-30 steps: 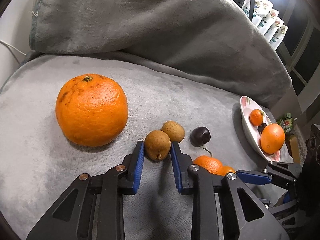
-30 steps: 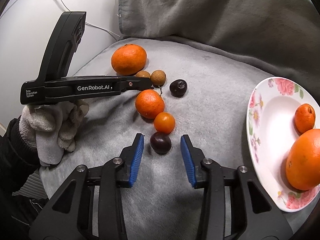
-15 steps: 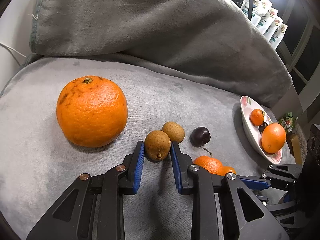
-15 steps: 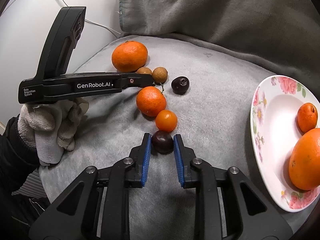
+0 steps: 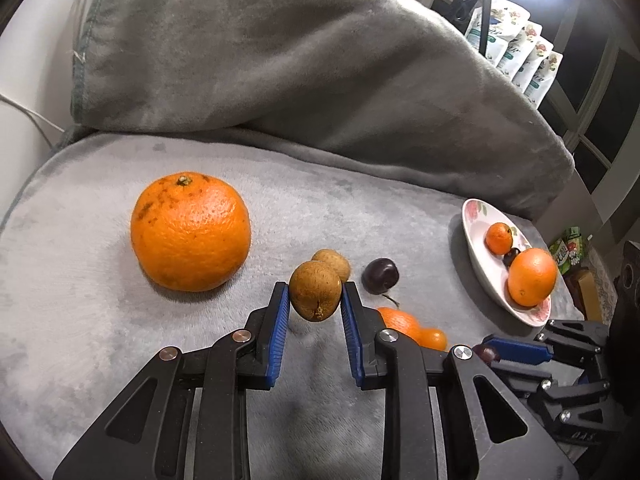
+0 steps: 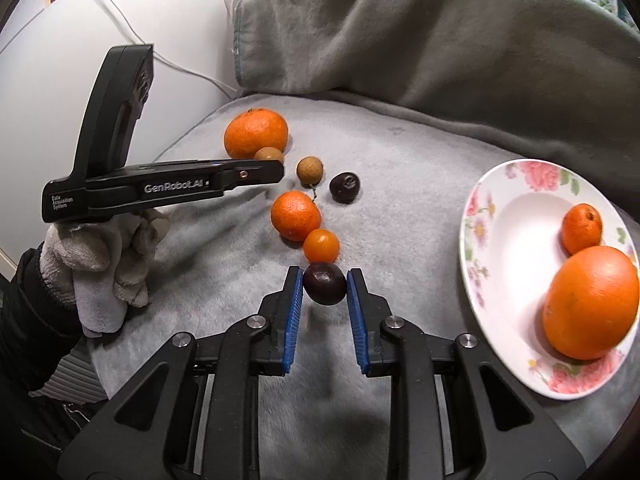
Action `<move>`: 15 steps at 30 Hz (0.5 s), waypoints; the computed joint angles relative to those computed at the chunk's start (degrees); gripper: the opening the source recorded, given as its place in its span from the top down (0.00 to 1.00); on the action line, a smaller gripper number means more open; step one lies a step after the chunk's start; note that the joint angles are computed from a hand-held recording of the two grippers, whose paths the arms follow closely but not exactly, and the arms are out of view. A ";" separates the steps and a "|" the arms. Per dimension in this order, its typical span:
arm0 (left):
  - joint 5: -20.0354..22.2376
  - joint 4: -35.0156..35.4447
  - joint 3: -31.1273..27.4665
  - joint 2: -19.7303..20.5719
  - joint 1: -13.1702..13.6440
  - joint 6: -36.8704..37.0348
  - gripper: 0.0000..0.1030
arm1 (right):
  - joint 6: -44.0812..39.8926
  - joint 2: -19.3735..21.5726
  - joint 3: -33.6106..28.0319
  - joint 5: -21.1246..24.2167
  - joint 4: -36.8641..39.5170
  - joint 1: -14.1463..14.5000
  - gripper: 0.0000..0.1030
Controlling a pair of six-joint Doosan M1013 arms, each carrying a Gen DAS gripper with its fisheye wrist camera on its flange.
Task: Organize fruits
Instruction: 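Close the right tool on a plum while the left tool grasps a brown kiwi, then carry the plum in the right tool while the left tool carries the kiwi over the plate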
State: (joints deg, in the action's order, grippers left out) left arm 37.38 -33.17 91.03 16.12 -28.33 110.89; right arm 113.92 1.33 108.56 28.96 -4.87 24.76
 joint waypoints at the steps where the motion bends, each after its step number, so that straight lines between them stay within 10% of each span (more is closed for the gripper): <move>1: 0.01 0.02 0.04 -0.13 0.02 0.13 0.76 | 0.89 -0.32 0.16 -0.02 -0.81 0.07 0.77; 15: -0.48 -3.85 1.34 -2.89 -1.17 4.32 0.76 | 15.55 -5.94 3.19 -0.62 -13.76 -0.24 0.77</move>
State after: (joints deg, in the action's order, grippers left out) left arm 36.90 -37.03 92.37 13.23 -29.50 115.21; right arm 129.47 -4.61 111.75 28.34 -18.63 24.52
